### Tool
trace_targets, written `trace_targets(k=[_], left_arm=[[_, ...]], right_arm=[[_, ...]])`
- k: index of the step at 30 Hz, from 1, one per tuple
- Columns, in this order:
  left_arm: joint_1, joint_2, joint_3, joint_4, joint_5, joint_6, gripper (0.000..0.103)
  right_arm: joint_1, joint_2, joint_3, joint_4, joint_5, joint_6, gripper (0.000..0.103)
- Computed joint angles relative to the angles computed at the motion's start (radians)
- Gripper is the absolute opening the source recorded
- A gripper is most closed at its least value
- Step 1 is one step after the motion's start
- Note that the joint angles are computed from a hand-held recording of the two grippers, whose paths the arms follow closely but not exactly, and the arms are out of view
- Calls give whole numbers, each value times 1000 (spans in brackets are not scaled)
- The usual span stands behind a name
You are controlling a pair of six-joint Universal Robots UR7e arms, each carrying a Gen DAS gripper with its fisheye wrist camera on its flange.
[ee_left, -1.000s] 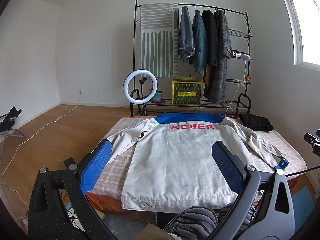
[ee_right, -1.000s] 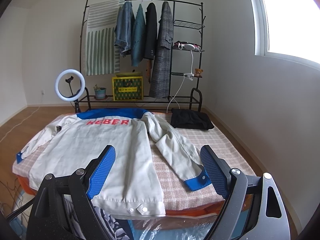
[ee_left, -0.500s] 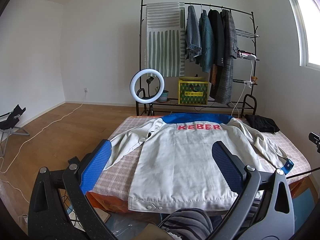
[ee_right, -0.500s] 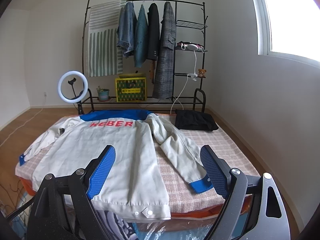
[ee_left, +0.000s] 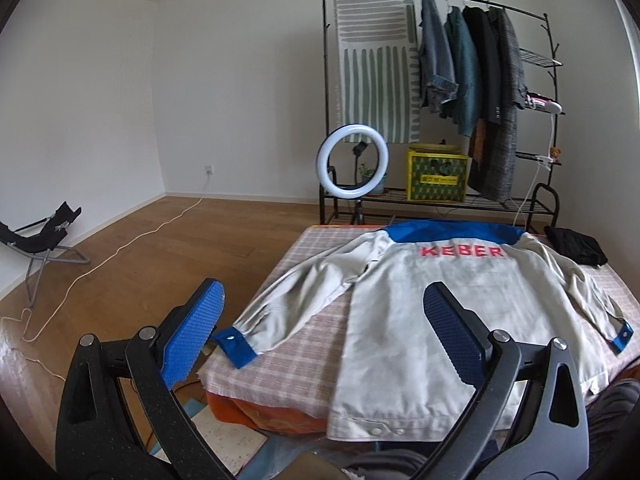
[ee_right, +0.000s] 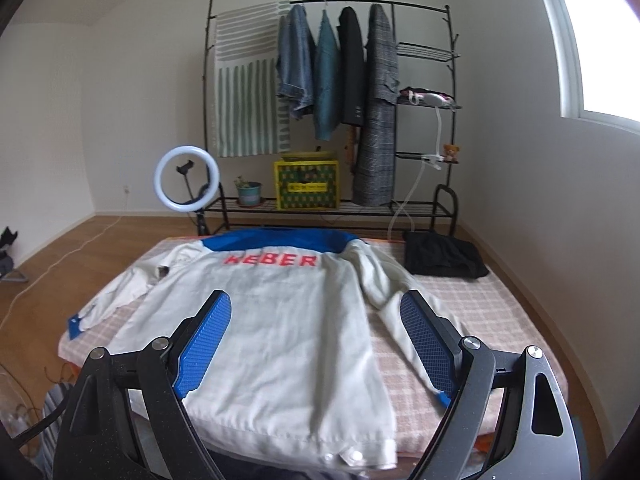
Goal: Fold large clothes
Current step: 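Grasp the blue sleeve cuff with the left tool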
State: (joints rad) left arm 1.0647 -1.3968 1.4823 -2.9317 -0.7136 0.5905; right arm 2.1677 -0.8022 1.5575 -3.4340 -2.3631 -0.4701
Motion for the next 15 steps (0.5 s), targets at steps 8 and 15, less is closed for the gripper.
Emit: trace_targets(k=[8, 15], left_arm=[[214, 116, -293, 280, -149, -133, 83], [415, 333, -736, 716, -289, -407, 73]], right_arm=[[-51, 78, -114, 95, 236, 99, 87], [-101, 152, -231, 264, 344, 207, 87]])
